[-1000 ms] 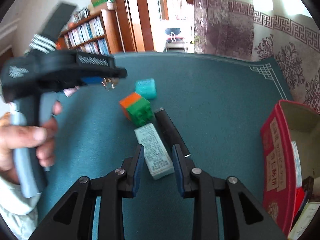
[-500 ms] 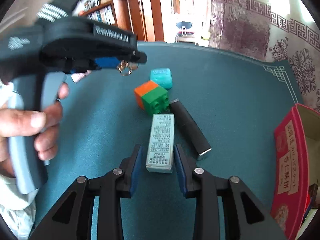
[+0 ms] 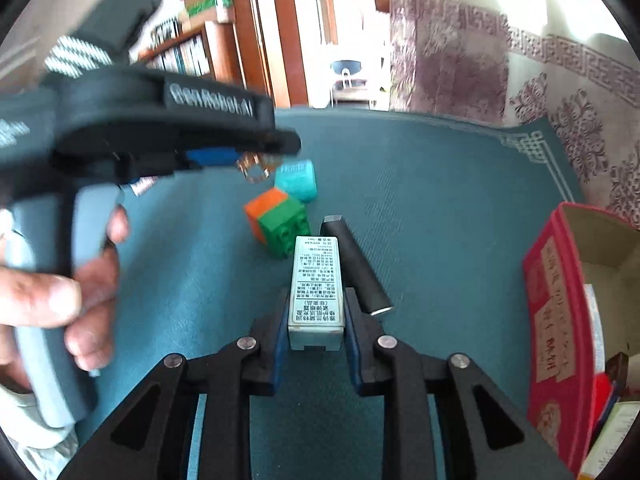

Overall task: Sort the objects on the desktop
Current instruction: 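Grasp the white medicine box with the right gripper while the left holds the ring, then carry the ring and medicine box into the pink tin and release them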

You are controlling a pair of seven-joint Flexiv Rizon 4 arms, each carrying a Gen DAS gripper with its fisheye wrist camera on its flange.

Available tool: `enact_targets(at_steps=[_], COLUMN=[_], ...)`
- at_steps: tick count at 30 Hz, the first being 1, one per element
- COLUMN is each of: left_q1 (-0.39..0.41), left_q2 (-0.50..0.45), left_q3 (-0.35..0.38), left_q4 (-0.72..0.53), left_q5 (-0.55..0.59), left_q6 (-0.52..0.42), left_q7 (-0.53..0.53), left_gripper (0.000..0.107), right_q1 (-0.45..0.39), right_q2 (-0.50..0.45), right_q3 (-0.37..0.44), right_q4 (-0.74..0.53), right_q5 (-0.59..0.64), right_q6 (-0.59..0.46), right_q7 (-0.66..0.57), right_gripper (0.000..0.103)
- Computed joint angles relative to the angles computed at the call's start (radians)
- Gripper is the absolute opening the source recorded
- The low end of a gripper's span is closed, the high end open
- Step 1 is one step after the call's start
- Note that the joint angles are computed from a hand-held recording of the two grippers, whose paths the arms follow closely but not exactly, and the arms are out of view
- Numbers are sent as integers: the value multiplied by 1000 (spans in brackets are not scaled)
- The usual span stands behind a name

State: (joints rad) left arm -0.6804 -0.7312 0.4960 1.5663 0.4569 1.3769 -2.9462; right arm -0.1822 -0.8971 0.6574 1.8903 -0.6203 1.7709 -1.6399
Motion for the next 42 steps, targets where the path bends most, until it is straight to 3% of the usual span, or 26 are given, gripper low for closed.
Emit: enact_targets(at_steps=[5,9,13,17,21,27,42], left_q1=[-3,-14,-33,-46,-58,-50,-21], left_q2=[-5,-18,-39,-57,-73,-99,-144], left_q3=[5,13,12,3,-6,-58,-168], left_q4=[-1,-3,-32,-56,-71,-116,-205], left_q5=[1,-33,-72,-114,-155,-217,-389], left_q6=[58,124,147,169,202,217,176], left_q7=[-9,16,78,140,195,310,585], left_gripper=[40,40,40,40,40,40,40], right_q1=[47,178,310,356,455,534,553], right_q2=[40,96,133,141,164,167,159], right_q3=[-92,-244,-388,-461,-581,-696,-764], right_q4=[33,61,75,50,49,29,-11], right_q5=[32,195,357,410,540,664,773], right_q6=[156,330,440,434,422,403,353], right_q7=[71,100,113,197,253,287,370], right_gripper=[27,27,27,27,27,27,27])
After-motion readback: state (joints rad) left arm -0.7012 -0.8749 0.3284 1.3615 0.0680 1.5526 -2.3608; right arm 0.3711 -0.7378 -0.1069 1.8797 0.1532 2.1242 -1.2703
